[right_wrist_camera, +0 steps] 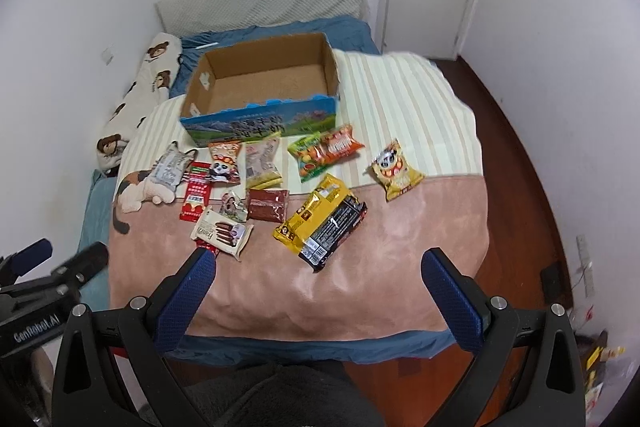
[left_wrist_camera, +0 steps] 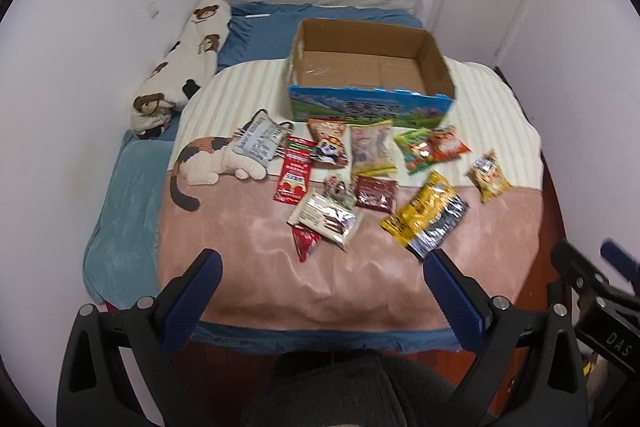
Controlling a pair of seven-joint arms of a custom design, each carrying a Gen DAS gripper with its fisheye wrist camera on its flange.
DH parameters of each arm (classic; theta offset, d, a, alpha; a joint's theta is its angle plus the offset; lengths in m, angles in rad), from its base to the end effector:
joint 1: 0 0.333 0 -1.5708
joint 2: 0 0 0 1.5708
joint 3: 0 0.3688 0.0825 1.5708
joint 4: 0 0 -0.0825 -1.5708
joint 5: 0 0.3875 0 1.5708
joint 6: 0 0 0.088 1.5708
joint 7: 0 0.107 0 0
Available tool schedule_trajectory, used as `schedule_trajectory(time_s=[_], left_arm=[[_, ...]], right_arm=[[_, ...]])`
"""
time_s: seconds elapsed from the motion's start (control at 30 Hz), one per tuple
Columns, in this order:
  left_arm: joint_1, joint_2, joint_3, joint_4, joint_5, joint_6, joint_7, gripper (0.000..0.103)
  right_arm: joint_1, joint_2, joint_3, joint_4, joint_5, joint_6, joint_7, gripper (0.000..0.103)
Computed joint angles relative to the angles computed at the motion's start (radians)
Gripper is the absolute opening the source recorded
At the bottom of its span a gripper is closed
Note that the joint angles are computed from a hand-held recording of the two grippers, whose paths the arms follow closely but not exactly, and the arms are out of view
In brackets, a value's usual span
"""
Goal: Organize snacks
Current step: 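Grasp the white Franzzi cookie pack with left tool while right tool grasps yellow-black biscuit bag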
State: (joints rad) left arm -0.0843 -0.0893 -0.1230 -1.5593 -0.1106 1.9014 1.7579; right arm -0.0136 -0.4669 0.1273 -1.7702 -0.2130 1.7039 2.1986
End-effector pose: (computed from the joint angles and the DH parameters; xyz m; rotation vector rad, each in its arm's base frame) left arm 0.5371 -0.1257 0.7683 -1.6006 2.3713 -0.5486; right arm 0.3807 0.0461 0.8184 -1.4073 2.4567 -0.5902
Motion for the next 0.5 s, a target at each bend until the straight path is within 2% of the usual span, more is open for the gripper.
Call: schedule_trajectory(time_s=[0.27, 0.37, 0.5], left_arm=[[-0.015, 0.157, -0.035, 0.046, 0.135, 0.05, -0.165, 0.103], [-0.022, 0.221, -0.039, 0.067, 0.187, 0.039, -0.222, 0.103], [-0.025, 0.314, -0.039, 0.118, 0.212, -0.019, -0.297, 0.103]], right_arm=[[-0.046, 0.032, -0.091, -0.189, 0.111, 0.141, 0.101, 0.103], [-0.064, 0.07, -0.124, -0.251, 0.165, 0.21, 0.131, 0.103], [-0.077, 0.175, -0.163, -0.288, 0.237, 0.273, 0.154, 0.103]])
